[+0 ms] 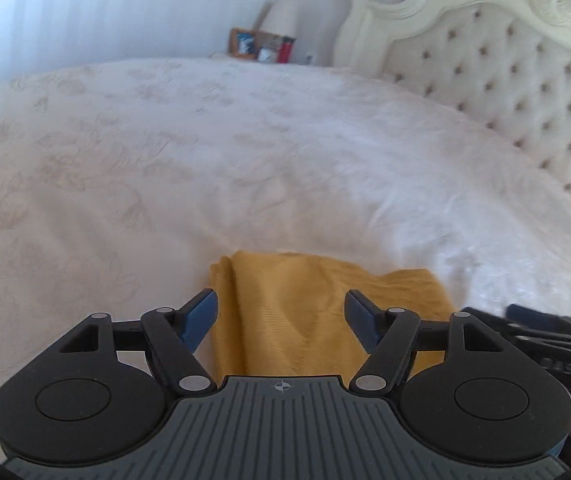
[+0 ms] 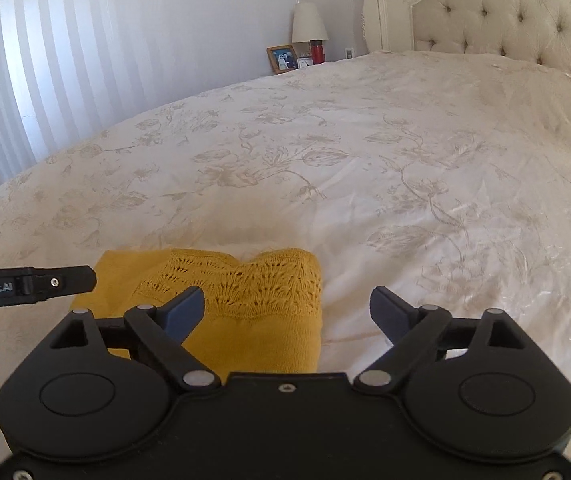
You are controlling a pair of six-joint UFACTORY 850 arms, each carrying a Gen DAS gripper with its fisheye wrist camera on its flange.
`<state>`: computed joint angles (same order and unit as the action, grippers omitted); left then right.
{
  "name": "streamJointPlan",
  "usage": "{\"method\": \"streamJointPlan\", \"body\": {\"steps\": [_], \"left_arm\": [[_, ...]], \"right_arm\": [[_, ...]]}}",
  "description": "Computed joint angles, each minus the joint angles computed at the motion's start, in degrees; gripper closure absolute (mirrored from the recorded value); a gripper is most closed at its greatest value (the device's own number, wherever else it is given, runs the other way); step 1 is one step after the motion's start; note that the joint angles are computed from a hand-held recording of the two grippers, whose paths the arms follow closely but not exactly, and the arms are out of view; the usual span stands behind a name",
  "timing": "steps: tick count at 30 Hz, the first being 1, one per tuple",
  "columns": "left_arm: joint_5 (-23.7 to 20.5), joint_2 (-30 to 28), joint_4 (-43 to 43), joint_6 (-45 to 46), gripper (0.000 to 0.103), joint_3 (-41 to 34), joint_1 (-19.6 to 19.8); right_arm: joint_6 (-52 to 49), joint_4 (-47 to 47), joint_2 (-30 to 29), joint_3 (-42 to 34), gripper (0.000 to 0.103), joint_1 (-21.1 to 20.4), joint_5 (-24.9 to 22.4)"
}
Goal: Fold small clothes
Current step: 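Open the left tool and withdraw both tools from the folded sweater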
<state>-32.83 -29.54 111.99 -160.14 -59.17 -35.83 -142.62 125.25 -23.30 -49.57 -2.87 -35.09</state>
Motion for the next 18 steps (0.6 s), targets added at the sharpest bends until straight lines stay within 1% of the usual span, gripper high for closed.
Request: {"method": "streamJointPlan", "body": {"steps": [3,4,5,6,7,9,11,13,15,18], "left_arm": [[0.6,-0.8,-6.1,5.5,0.034,1.1,1.2],[1.4,-0.2,-7.3,6.3,0.032,2.7,1.7],[2.3,-0.5,-6.1,4.7,0.032,3.3,2.2],[2.1,-0.2,-3.0,1.4,0.031,4.7,2.5],[1.5,-0.1,-1.7,0.4,0.03,5.3,2.3],[0.6,0.2,-3.9,4.8,0.03,5.5,1.6],[1.0,0.7,-6.6,7.6,0.03,5.2,1.3],[1.7,1.8,-10.7,10.9,0.03,5.0,1.0],[0.8,3.4,-13.9,13.7,0.032,5.3,0.1],[-1.0,6.7,-15.0,13.7,0.032,7.6,-1.9]], "right_arm": [[-2.2,2.1,-2.6,-2.3,0.012,1.3,2.0],[-2.3,2.1,-3.5,-3.1,0.012,1.7,3.3],[-2.3,1.8,-4.5,-3.9,0.012,2.1,5.1],[-1.5,0.5,-5.6,-4.9,0.012,2.6,7.6],[0.6,-1.6,-6.7,-5.6,0.011,2.7,9.1],[4.2,-2.9,-7.6,-5.7,0.008,2.0,8.0],[7.1,-4.5,-7.3,-5.6,0.007,1.5,7.7],[4.7,-3.6,-5.4,-4.1,0.007,1.2,6.6],[3.0,-2.6,-2.8,-2.0,0.006,0.4,4.9],[6.0,-5.2,1.5,1.3,0.002,-1.6,1.3]]}}
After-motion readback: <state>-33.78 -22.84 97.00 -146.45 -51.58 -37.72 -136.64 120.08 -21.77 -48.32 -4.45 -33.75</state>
